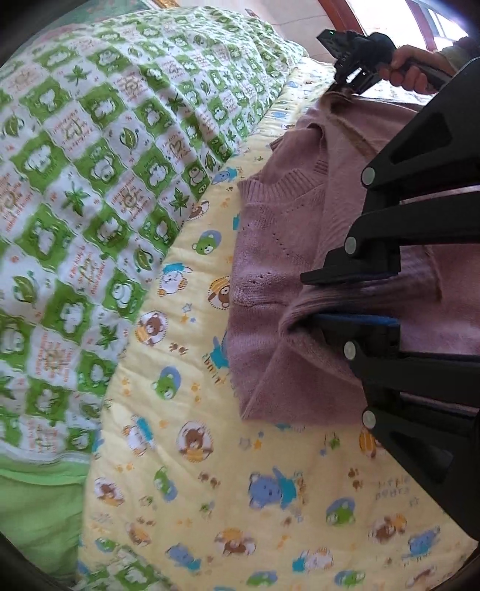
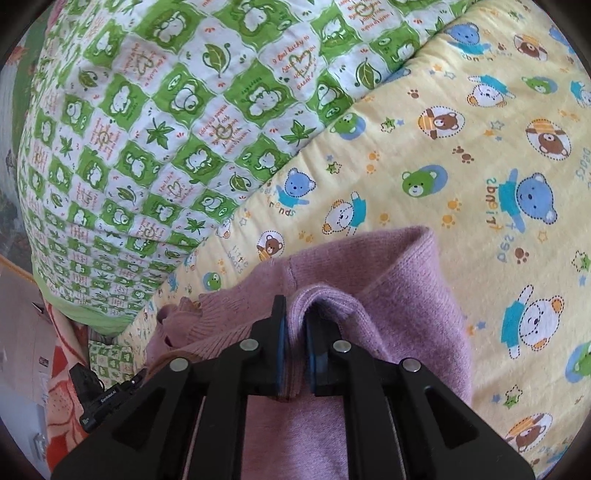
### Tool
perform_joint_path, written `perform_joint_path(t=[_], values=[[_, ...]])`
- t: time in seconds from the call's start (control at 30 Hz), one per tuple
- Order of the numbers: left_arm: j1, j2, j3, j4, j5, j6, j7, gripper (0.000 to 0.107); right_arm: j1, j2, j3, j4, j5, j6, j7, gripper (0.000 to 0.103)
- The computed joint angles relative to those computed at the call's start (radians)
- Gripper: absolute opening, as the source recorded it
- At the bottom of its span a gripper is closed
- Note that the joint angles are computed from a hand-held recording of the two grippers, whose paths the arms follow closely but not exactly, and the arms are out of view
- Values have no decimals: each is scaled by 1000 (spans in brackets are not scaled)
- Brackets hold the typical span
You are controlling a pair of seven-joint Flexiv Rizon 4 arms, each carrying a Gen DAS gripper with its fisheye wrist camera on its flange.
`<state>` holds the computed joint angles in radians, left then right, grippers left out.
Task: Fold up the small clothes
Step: 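Lift the hem and fold it toward the collar with both grippers, then open both grippers, release the hem, and pull back from the folded sweater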
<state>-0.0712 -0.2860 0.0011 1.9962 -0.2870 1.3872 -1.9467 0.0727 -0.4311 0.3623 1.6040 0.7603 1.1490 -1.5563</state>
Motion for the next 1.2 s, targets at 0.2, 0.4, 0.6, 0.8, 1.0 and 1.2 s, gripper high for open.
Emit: perform_joint_path(t=[0.2, 0.4, 0.6, 0.8, 1.0, 1.2], values=[[-44, 105, 66, 43, 143, -6, -85, 28, 32, 83, -30, 73, -24, 87, 27, 51], [-12, 149, -159, 136, -203, 59, 294, 28, 24, 157, 15, 126, 13, 120, -65, 51], [-103, 62, -208, 82, -332, -16, 496, 34, 58, 187, 57, 134, 101, -46, -296, 51], [-110, -50, -144, -8, -275, -45, 404, 34, 159, 120, -2, 108, 15, -161, -356, 51], [-58, -126, -75, -103, -190, -73, 322, 15, 228, 19, -66, 85, -196, -20, -242, 42], [-92, -171, 106, -240, 79, -135, 86, 14, 298, -47, -168, 75, -377, 203, -51, 28]])
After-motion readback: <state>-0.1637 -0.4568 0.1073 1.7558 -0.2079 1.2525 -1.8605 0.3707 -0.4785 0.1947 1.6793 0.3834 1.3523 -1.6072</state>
